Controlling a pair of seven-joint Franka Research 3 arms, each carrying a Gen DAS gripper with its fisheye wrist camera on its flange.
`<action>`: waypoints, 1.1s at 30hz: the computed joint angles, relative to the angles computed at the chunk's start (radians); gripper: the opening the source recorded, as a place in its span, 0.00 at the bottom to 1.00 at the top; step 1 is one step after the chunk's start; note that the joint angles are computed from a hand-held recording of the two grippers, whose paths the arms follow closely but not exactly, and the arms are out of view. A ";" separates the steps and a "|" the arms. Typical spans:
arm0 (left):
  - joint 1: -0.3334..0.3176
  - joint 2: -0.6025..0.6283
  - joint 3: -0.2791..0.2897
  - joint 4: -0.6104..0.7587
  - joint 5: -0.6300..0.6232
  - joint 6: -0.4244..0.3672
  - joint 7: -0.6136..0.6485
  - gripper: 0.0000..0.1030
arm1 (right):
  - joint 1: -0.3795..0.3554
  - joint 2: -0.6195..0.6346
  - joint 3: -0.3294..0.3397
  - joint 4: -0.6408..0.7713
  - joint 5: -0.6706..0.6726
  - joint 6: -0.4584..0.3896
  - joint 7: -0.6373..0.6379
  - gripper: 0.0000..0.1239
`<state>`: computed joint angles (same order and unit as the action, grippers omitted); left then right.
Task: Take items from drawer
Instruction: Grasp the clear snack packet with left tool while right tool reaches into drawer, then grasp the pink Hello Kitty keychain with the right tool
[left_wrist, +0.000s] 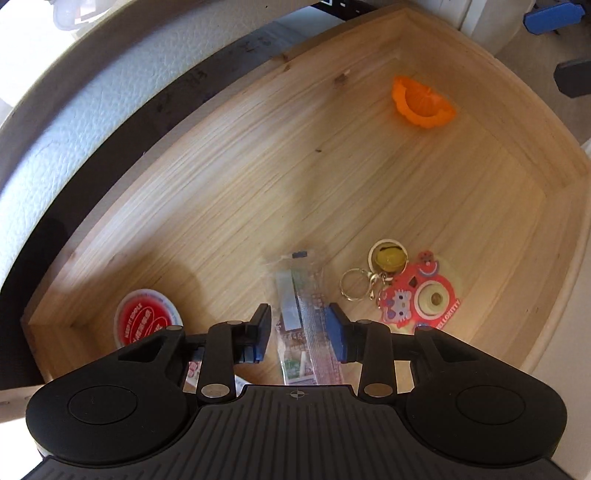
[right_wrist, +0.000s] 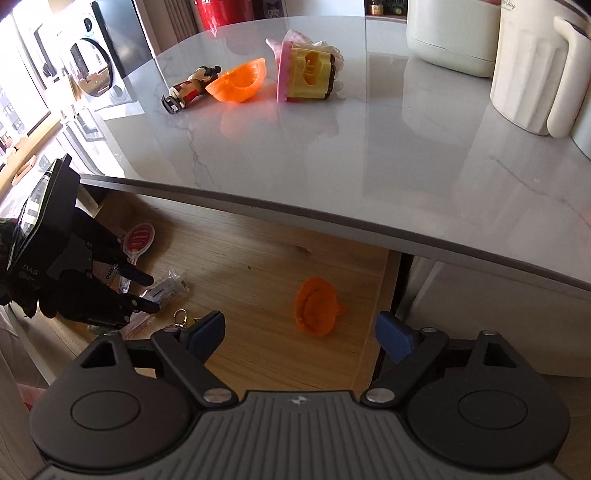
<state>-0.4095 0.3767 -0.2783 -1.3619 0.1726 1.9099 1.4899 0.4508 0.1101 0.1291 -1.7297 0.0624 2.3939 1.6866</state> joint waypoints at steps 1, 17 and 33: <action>-0.004 0.008 0.000 0.012 0.006 -0.006 0.002 0.39 | 0.001 0.006 0.000 0.009 -0.003 -0.009 -0.001 0.72; 0.001 0.038 0.009 0.060 -0.009 -0.064 -0.020 0.43 | 0.009 0.022 -0.004 0.035 -0.026 -0.043 0.002 0.77; 0.112 -0.269 0.005 -0.223 -0.232 0.210 -0.038 0.39 | 0.032 0.133 0.012 0.210 0.020 -0.257 -0.058 0.79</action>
<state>-0.2975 0.1074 -0.2737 -1.5851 -0.0591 2.1197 1.4522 0.4827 0.2432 0.1410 -1.5198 0.0821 2.1365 1.6289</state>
